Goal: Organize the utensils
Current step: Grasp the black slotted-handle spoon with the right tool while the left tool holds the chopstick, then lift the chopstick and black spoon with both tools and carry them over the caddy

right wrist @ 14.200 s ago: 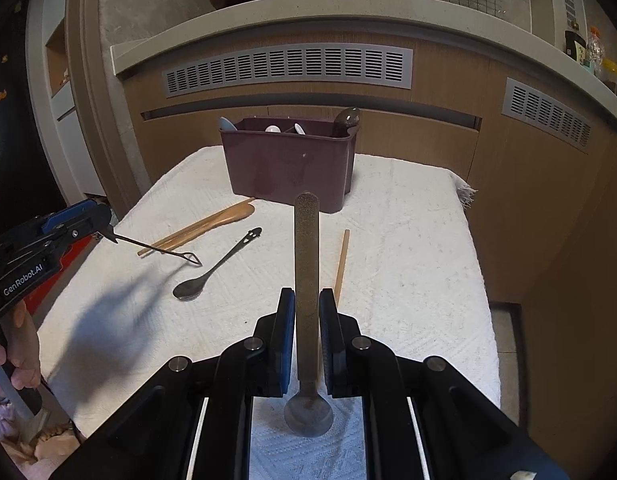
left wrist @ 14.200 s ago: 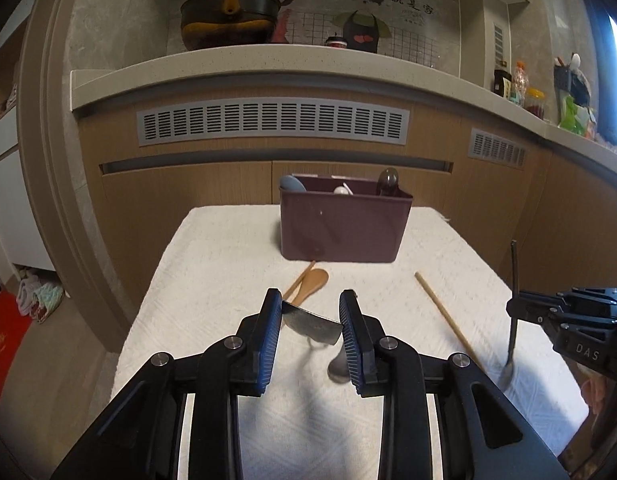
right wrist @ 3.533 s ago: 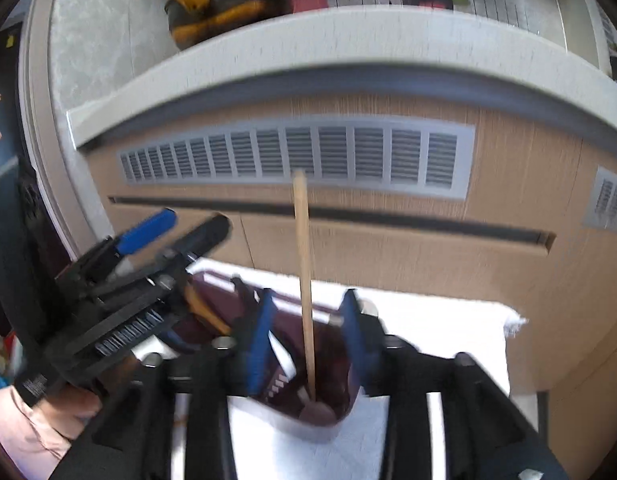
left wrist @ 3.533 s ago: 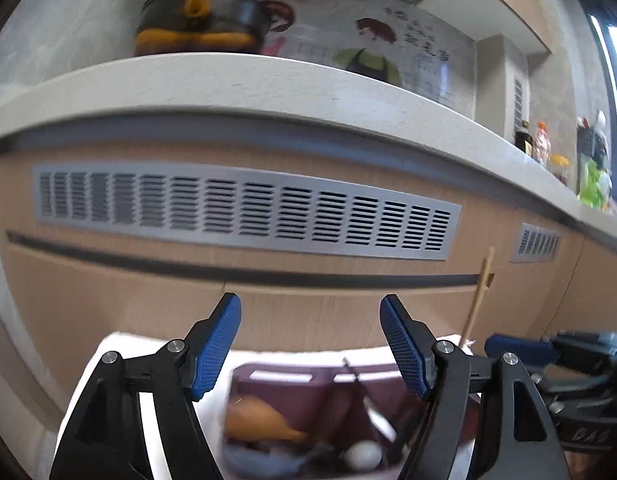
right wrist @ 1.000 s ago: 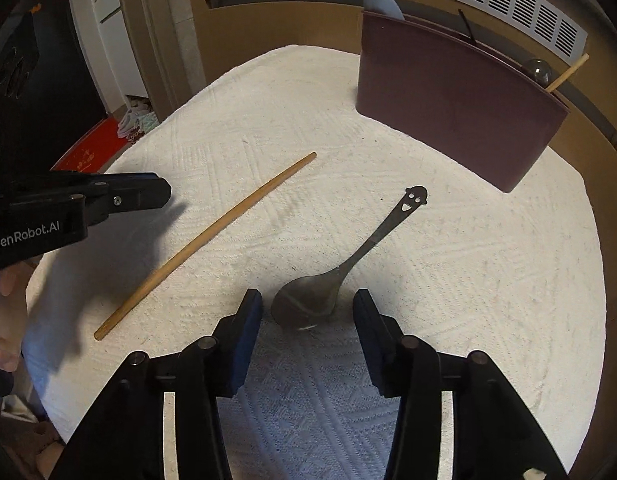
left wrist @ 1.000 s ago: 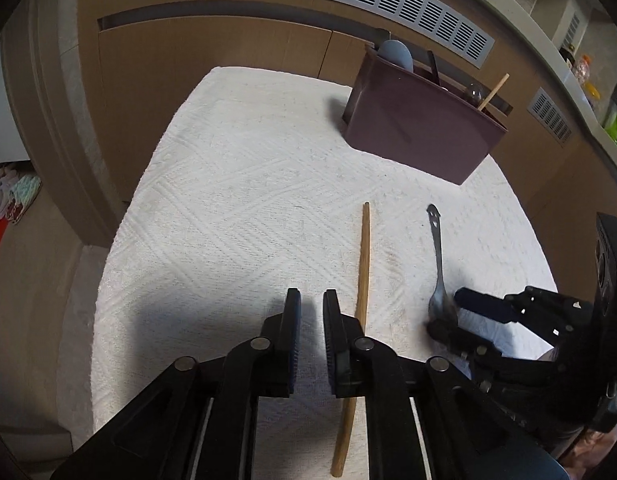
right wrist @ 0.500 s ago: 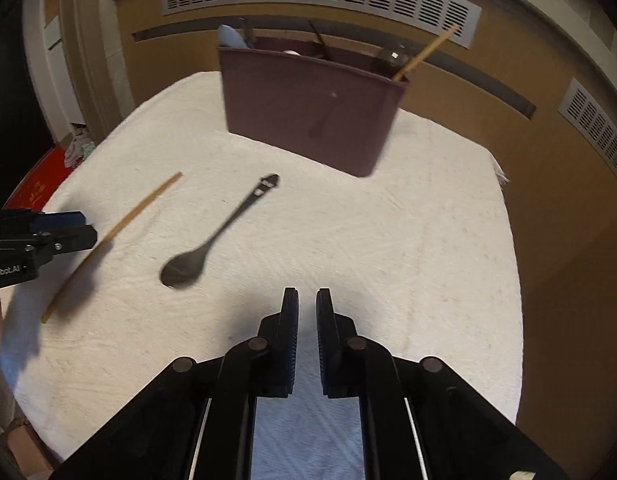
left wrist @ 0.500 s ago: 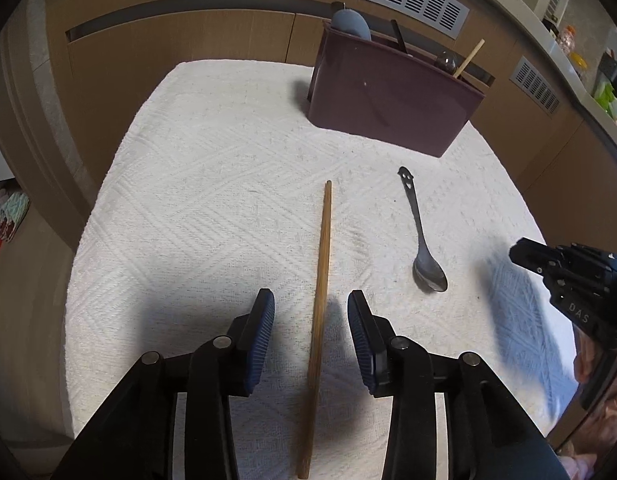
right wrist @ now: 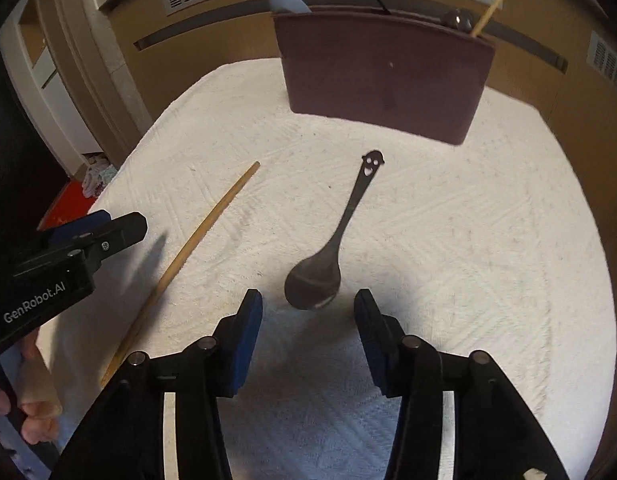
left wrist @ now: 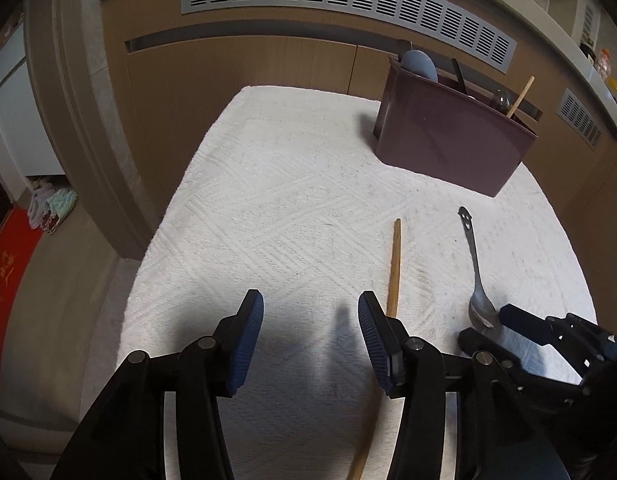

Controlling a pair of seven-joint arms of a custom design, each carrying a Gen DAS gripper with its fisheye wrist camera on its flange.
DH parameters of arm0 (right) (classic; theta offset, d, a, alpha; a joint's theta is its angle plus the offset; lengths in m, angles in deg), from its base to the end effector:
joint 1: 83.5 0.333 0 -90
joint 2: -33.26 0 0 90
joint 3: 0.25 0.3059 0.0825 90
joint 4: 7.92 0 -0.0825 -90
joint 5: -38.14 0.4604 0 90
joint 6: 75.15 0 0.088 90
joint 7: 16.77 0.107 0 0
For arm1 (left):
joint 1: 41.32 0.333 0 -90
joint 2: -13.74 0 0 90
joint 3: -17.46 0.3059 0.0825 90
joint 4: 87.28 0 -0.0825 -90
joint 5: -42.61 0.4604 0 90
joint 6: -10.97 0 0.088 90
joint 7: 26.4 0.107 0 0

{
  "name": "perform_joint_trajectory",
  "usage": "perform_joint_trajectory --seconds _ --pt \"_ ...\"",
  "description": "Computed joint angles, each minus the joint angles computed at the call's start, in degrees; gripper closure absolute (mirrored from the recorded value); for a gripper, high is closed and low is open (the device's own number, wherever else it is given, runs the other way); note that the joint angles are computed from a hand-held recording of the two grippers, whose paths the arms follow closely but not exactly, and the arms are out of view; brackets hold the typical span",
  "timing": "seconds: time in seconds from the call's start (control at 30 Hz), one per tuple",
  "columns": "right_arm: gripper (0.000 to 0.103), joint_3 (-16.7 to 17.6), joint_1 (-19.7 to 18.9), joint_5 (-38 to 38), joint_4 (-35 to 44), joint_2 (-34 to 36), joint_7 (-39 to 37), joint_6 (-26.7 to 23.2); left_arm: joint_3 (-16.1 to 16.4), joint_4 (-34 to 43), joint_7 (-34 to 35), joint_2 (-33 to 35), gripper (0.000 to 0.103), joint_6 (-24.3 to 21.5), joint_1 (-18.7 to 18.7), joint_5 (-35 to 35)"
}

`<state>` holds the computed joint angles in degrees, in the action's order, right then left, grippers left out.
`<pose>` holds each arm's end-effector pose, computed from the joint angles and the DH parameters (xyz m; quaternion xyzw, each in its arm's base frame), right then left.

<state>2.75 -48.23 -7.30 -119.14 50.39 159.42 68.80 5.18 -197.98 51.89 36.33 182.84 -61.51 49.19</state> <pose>0.5413 0.4331 0.2991 -0.5869 0.7559 -0.2113 0.1987 0.6087 -0.3862 0.3056 -0.5105 0.7916 -0.3126 0.1222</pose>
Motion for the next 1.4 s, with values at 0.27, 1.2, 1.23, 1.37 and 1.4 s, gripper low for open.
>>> perform_joint_trajectory --seconds 0.27,1.2,1.23,1.37,1.4 --pt "0.056 -0.76 2.2 -3.34 2.62 1.83 3.58 -4.74 -3.07 -0.55 3.15 -0.06 0.052 0.32 2.68 -3.39" --pt "0.077 5.8 -11.0 -16.68 -13.41 -20.96 7.31 -4.49 -3.09 26.42 20.2 14.6 0.097 -27.15 -3.54 -4.86" --pt "0.077 5.95 -11.36 -16.69 -13.69 -21.15 7.36 -4.04 -2.85 26.31 19.92 14.5 0.097 -26.86 -3.84 -4.31" --pt "0.078 6.7 -12.14 -17.68 -14.73 -21.96 8.26 -2.79 -5.27 19.76 20.98 10.87 0.097 -18.21 -1.28 -7.28" --pt "0.078 6.87 -12.27 -17.94 -15.16 -22.39 8.6 -2.51 -7.39 16.9 22.42 9.3 0.097 -14.56 0.77 -10.11"
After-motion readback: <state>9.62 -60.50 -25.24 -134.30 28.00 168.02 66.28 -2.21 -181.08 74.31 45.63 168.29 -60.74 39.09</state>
